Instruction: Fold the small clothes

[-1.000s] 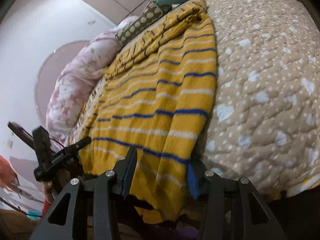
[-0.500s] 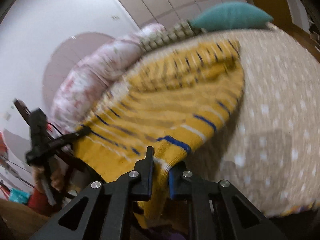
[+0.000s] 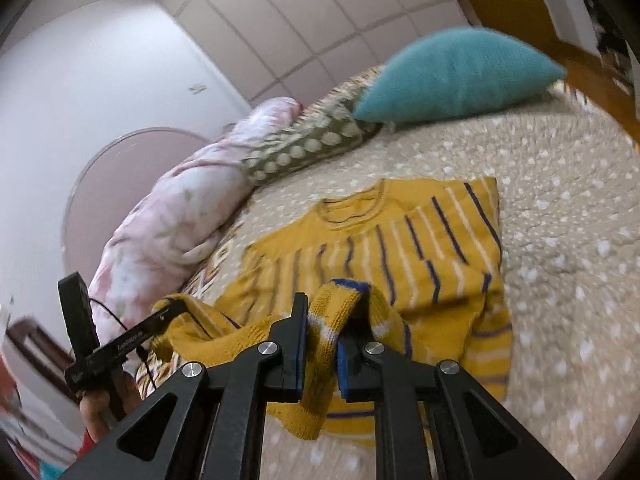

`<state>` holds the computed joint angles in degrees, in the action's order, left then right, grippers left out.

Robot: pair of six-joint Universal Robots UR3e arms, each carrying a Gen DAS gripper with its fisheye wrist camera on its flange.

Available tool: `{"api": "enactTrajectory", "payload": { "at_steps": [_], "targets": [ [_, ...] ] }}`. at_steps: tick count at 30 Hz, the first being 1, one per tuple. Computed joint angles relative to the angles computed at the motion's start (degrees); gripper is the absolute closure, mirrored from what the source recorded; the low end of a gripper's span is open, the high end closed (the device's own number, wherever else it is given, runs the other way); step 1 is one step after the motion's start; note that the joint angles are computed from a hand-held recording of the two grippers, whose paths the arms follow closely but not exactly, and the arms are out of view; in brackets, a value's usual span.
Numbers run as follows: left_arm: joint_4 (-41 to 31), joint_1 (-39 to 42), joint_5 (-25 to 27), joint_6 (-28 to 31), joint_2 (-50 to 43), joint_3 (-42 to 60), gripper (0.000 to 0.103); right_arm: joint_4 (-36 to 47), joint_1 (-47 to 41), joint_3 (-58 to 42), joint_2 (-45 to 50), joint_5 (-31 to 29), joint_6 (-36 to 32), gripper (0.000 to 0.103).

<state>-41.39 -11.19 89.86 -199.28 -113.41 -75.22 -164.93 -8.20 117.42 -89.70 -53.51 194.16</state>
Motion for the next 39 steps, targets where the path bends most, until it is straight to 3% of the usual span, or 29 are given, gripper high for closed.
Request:
{"api": "enactTrajectory", "payload": {
  "at_steps": [4,8,11,12,13,16,19,22,27,30,32,33,34,35,38,39],
  "targets": [
    [-2.38,3.7,-6.32,-1.59,-7.72,6.8,0.09,0.43,-0.89,-9.7,13.19,-0.03,3.24,0.087],
    [0.12,8.28,-15.7,-4.46,-10.69,8.48,0.085,1.04,-2.37,-18.53,23.92,1.47,8.64,0.084],
    [1.12,9.38,-17.28,-5.4,-11.86,10.63,0.062,1.86,-2.63,-23.99,29.38,1.98,11.44,0.08],
    [2.16,9.37,-16.08,-5.9,-11.73,10.87,0.046,2.12,-2.36,-25.98,30.86,1.46,12.29,0.075],
    [4.31,9.52,-14.89,-6.53,-11.27,10.33,0.037,2.38,-2.18,-27.56,31.92,1.31,12.98,0.065],
    [4.55,10.93,-15.62,-6.18,-10.12,10.49,0.034,-0.21,-2.68,-31.27,35.59,2.81,17.48,0.039],
    [4.59,11.67,-16.15,-3.87,-7.53,7.18,0.034,-0.83,-2.24,-33.4,35.81,-0.63,20.26,0.037],
    [4.37,12.28,-16.52,0.01,-3.09,0.01,0.034,0.61,-3.08,-31.59,32.17,-1.22,17.41,0.037],
    [6.86,12.69,-16.45,7.36,4.01,-14.58,0.034,8.76,-3.5,-17.59,17.05,-5.81,0.47,0.034],
    [8.87,11.45,-15.15,12.64,5.65,-20.6,0.032,9.58,-3.53,-6.21,8.27,-8.73,-6.81,0.033],
    [6.89,10.7,-15.15,13.51,4.73,-20.35,0.033,6.71,-2.4,-0.12,5.32,-11.02,-8.54,0.033],
    [4.53,10.16,-14.82,14.21,3.84,-18.76,0.056,5.85,-1.81,1.06,5.22,-11.74,-9.03,0.035],
    [1.08,8.79,-11.53,14.76,2.93,-16.0,0.083,5.23,-1.3,1.73,5.66,-12.05,-9.61,0.068],
    [-0.52,8.5,-9.86,15.07,3.57,-15.08,0.086,5.55,-1.26,1.88,6.23,-11.74,-10.16,0.088],
    [-1.69,9.3,-6.92,16.14,6.99,-15.33,0.094,7.61,-4.77,3.64,4.3,-11.02,-9.67,0.093],
    [-1.83,10.06,-6.79,16.41,8.14,-15.99,0.094,6.95,-5.62,4.76,2.8,-14.12,-9.11,0.094]
  ]
}}
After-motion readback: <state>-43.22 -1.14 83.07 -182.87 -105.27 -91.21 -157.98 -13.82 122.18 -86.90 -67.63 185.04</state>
